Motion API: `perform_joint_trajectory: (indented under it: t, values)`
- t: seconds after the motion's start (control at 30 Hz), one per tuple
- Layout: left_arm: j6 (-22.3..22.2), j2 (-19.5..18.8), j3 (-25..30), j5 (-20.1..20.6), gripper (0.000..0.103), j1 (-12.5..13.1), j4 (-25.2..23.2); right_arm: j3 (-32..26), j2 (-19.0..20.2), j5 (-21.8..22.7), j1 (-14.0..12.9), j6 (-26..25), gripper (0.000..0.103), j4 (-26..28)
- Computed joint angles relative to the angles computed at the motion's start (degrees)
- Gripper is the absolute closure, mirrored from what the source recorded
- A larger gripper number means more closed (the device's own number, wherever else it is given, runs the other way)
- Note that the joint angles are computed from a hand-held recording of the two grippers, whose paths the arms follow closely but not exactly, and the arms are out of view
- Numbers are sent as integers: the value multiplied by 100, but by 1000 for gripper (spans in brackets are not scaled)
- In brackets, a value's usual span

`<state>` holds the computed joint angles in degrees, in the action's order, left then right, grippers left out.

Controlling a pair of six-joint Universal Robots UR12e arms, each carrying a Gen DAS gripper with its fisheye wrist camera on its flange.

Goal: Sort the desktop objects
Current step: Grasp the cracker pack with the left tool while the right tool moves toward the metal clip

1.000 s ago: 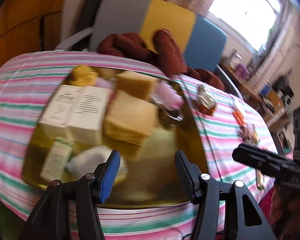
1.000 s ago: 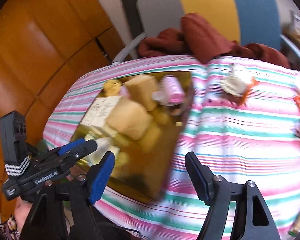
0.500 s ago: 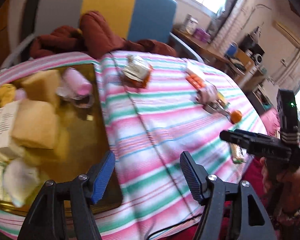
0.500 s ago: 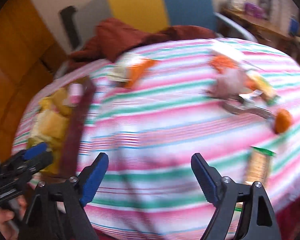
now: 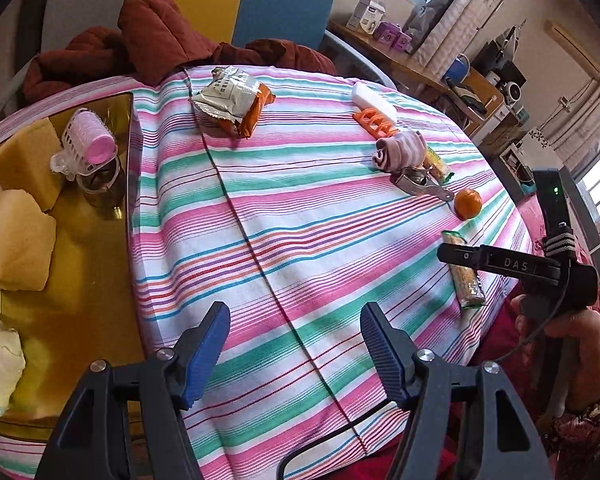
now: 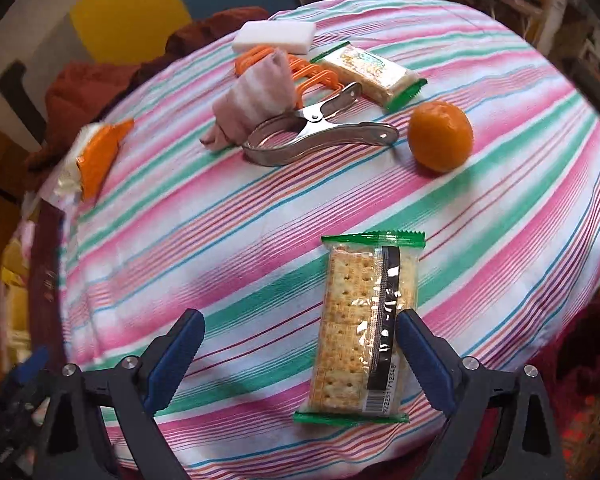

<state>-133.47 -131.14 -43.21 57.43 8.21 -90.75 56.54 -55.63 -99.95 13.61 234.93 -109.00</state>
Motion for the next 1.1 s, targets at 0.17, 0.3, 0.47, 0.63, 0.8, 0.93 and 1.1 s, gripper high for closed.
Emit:
perform_joint_trajectory:
  t: [0.17, 0.3, 0.47, 0.63, 0.8, 0.93, 1.1]
  values:
    - [-247, -62, 88, 36, 34, 2, -9, 266, 48, 1378, -146, -719, 5, -1820]
    - [-309, -62, 73, 123, 34, -12, 102, 450, 29, 1617, -209, -808, 7, -3095]
    - [-146, -103, 144, 187, 34, -98, 77, 648, -246, 303, -200, -523, 6, -2556]
    - [734, -183, 371, -25, 32, -302, -269, 1155, -574, -241, -272, 272, 6, -2603]
    - [1164, -421, 920, -244, 19, -544, -1044, 1267, -656, -440, -296, 775, 6, -2568]
    - [1917, -194, 424, 33, 19, -793, -430, 1374, -710, -342, -351, 1108, 6, -2494]
    - [2160, -252, 321, 750, 20, -974, -221, 1473, -749, -261, -370, 1346, 6, -2553]
